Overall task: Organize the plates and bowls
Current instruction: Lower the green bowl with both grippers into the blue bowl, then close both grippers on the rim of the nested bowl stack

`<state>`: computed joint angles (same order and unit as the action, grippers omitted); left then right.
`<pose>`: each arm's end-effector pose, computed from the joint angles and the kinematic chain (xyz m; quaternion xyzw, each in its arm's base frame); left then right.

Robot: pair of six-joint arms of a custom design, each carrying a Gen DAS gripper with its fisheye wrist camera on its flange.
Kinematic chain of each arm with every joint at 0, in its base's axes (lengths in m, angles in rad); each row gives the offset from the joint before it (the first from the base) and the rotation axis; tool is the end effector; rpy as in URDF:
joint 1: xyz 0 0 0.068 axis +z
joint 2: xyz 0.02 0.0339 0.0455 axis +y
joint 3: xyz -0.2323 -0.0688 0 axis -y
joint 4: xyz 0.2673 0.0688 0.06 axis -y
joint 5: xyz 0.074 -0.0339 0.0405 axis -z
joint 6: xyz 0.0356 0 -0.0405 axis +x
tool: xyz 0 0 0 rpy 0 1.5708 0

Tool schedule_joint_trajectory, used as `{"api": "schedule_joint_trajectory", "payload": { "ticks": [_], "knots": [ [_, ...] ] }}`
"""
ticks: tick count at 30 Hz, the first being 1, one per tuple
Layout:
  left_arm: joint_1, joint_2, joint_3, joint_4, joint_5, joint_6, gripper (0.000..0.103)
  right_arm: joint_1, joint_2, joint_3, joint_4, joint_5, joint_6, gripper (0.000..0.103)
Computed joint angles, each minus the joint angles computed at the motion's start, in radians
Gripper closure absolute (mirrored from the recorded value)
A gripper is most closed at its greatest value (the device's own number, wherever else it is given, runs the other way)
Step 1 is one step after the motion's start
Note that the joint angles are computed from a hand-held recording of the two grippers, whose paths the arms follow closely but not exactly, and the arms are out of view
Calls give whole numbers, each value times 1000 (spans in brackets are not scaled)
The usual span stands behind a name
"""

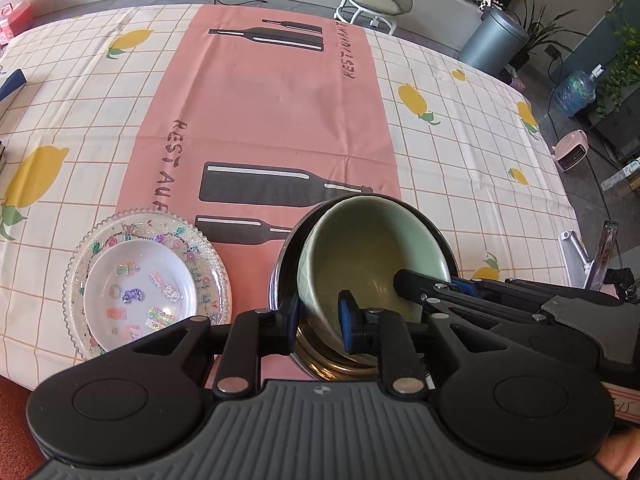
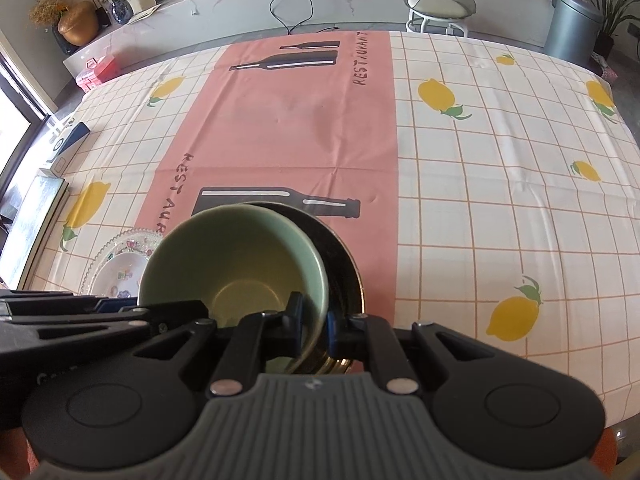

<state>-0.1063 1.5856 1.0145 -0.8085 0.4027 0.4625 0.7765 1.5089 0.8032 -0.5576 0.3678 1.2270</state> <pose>0.2979 -0.0458 0.1470 0.2920 0.9308 -0.1794 0.1273 0.2090 0.1874 0.1155 0.2443 0.9407 0.0295 0.2334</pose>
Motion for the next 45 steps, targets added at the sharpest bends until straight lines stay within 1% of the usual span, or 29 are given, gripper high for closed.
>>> {"api": "schedule_joint_trajectory", "payload": {
  "ticks": [5,12,15,20,22,24,28,32,33,36,39,43,45],
  "knots": [
    [2,2,16,-25,-1,22,79,-10,1,-1,11,-9,-7,94],
    [22,37,58,-65,24,37,78,-32,12,3,22,-28,-21,94],
    [25,34,55,-68,21,49,78,-30,19,17,4,-24,-26,95],
    [25,39,57,-71,23,59,73,-25,19,49,-48,-10,-43,96],
    [25,19,40,-46,23,60,71,-28,31,61,-62,-9,-62,98],
    [24,5,34,-36,25,61,69,-30,39,71,-74,-10,-77,97],
    [27,16,54,-51,42,65,67,-28,48,93,-99,0,-90,97],
    [33,27,62,-56,53,64,66,-18,50,111,-121,13,-103,96],
    [36,32,66,-60,59,66,66,-16,49,115,-128,19,-103,93],
    [46,37,70,-66,75,73,65,-12,43,119,-142,18,-106,90],
    [53,34,72,-71,91,83,64,3,23,113,-149,35,-105,89],
    [62,22,74,-79,111,93,64,12,-11,106,-155,50,-96,84],
    [75,9,71,-83,131,106,64,17,-29,101,-158,60,-89,80]
  ]
}}
